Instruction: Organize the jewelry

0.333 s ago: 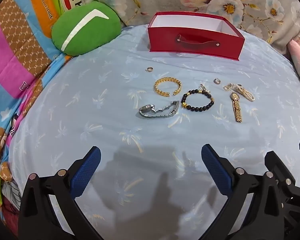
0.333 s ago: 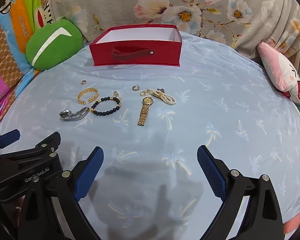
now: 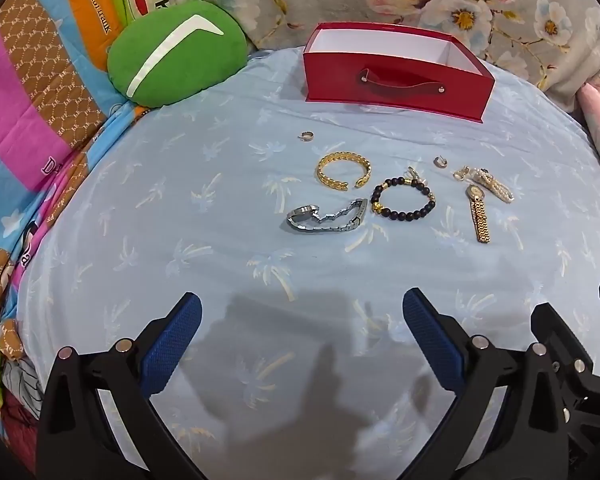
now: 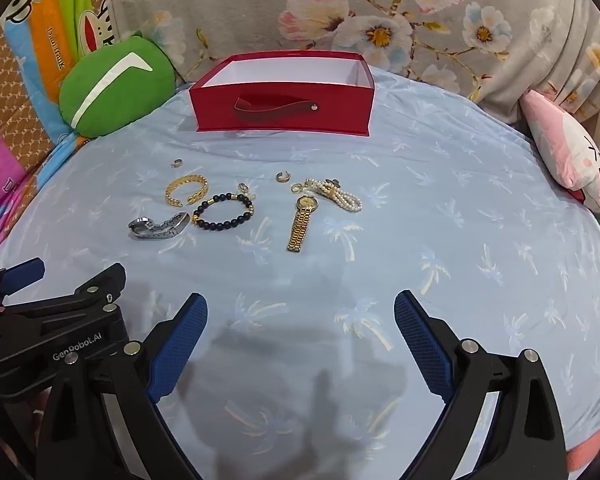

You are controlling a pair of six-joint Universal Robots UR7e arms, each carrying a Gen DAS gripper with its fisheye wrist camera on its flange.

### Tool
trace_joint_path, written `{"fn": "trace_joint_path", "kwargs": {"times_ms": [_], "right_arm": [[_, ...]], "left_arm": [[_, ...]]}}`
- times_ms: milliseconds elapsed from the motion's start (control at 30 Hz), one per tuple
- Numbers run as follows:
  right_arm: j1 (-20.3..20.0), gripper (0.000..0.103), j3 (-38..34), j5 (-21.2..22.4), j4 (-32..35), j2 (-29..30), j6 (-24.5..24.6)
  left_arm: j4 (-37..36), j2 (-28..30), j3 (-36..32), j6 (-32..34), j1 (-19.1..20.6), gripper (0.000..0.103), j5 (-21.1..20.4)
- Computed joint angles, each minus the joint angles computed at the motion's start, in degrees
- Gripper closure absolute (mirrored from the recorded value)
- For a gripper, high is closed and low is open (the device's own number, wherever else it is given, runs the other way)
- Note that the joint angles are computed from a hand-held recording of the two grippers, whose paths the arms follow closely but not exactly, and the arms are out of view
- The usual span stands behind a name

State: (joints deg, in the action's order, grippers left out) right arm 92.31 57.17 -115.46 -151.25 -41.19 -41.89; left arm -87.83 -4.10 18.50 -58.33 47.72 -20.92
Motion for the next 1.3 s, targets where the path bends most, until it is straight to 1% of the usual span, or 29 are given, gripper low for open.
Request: {"fn": "trace_joint_path", "kwargs": {"times_ms": [100,167,300,333,367,500,733,933,967,1067,1100,1300], "right_arm": [[0.33,0.01,1.72,-0.48,-1.71,-0.36,0.18],[-0.2,0.01,-0.81,-0.04,1.16,0.13,-0.09],[-0.05,0.01,-0.29,-0.82,-0.22,0.05,-0.66],[-0.04,0.01,-0.32,-0.96,-0.3,0.08,-0.71],[-0.03,0.01,-0.29,-1.03,-0.4,0.07,-0.77],[0.02,0.01,0.13,-1.27,-1.04,-0.12,-1.12],[0.06,0.01,0.88,-1.36,-1.52,-0.47,-1.22],[0.04,0.01,1.39,-0.96,-1.95,-0.76,-1.49],[0.06,0.01,1.41,-1.0,-1.98,-0.76,-1.51],[0.07,0.01,1.38,-0.99,-1.95,-0.77,-1.58],[0.06,0.01,1.41,-0.99,-1.93,-0.79,-1.64],[0.12,0.01,1.72,-1.11,-2.25,-0.89,-1.59]], "left_arm": [[0.11,-0.19,0.33,-0.03,-0.02,0.005,-0.2],[0.69,-0.5,0.66,-0.38,0.0,0.005,0.0],[1.81,-0.61,0.65,-0.92,-0.05,0.005,0.25],[3.43,0.53,-1.31,-1.48,-0.09,0.005,0.41],[3.94,0.62,-1.58,-1.74,-0.1,0.005,0.4],[3.64,-0.21,-0.08,-2.25,-0.23,0.005,0.38],[5.57,-0.42,-0.02,-3.73,-0.4,0.005,0.57],[5.07,-2.0,2.66,-4.49,-0.59,0.005,0.76],[5.46,-1.09,1.29,-4.27,-0.53,0.005,0.78],[5.94,-1.41,1.78,-4.83,-0.61,0.005,1.0],[7.1,-0.92,0.66,-5.31,-0.66,0.005,1.05],[8.49,-0.66,-0.14,-6.15,-0.7,0.005,1.1]]}}
